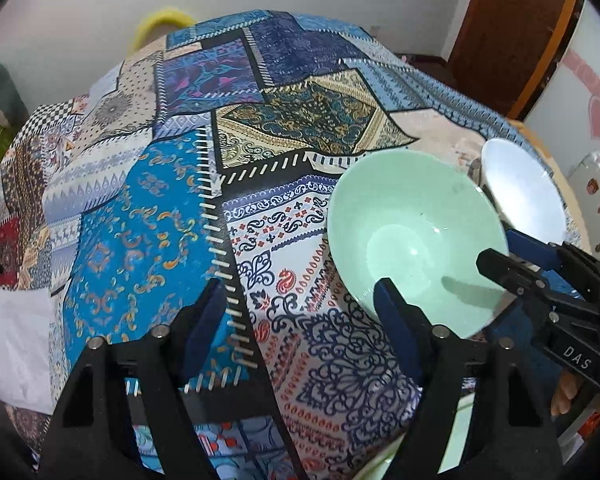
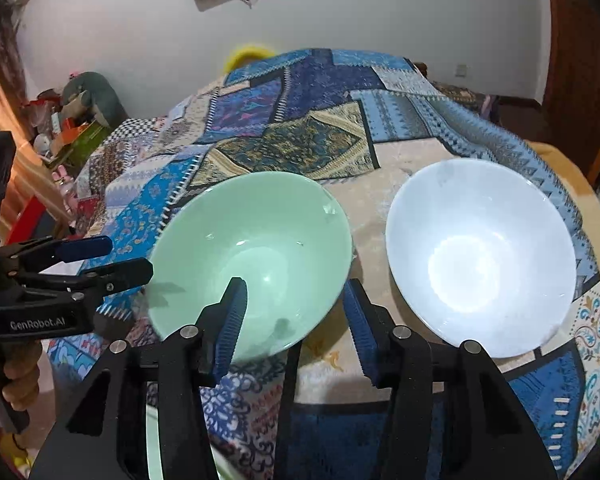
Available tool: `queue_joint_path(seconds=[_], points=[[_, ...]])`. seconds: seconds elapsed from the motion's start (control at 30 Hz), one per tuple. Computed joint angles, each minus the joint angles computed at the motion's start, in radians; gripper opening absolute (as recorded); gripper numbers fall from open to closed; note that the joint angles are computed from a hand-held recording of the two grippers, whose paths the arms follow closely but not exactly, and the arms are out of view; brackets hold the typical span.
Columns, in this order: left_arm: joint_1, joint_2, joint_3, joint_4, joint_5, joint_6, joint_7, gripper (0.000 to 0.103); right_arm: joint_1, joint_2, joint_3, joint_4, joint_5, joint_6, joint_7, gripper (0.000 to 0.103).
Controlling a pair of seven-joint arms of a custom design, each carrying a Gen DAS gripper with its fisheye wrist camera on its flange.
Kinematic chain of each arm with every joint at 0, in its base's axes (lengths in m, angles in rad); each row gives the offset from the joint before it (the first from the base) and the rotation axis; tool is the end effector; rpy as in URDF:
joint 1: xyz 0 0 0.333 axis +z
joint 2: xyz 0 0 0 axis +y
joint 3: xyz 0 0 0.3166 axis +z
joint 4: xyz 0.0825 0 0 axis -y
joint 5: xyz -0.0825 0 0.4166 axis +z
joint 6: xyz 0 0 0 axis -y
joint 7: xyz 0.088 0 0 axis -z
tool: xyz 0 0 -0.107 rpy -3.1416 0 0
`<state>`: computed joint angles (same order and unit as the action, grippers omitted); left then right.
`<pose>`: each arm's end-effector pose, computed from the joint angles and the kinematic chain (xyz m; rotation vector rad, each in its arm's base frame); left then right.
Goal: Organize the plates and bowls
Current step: 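Grasp the light green bowl rim with the left tool while the right tool grasps it too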
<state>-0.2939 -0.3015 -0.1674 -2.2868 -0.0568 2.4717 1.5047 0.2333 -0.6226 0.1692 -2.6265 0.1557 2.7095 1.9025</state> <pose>0.4706 -0.2393 0.5118 -1.6087 2.3346 -0.6018 0.3987 0.1681 0.5103 -1.7119 1.7858 -0.3599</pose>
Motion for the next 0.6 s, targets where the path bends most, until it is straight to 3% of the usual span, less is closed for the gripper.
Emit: queue_joint_path(seconds=[0.13, 0.33, 0.6], points=[[0.001, 0.046, -0.001, 0.034, -0.011, -0.025, 0.015, 0.068, 0.047, 0.049, -0.064, 0.024, 0.084, -0.023, -0.029, 0.042], [0.014, 0.081, -0.027, 0.051, 0.037, -0.008, -0.01, 0.058, 0.044, 0.079, -0.061, 0.046, 0.102, -0.043, -0.055, 0.036], [0.008, 0.138, -0.035, 0.093, 0.028, -0.022, -0.02, 0.028, 0.027, 0.093, -0.049, 0.064, 0.087, -0.061, -0.061, 0.031]])
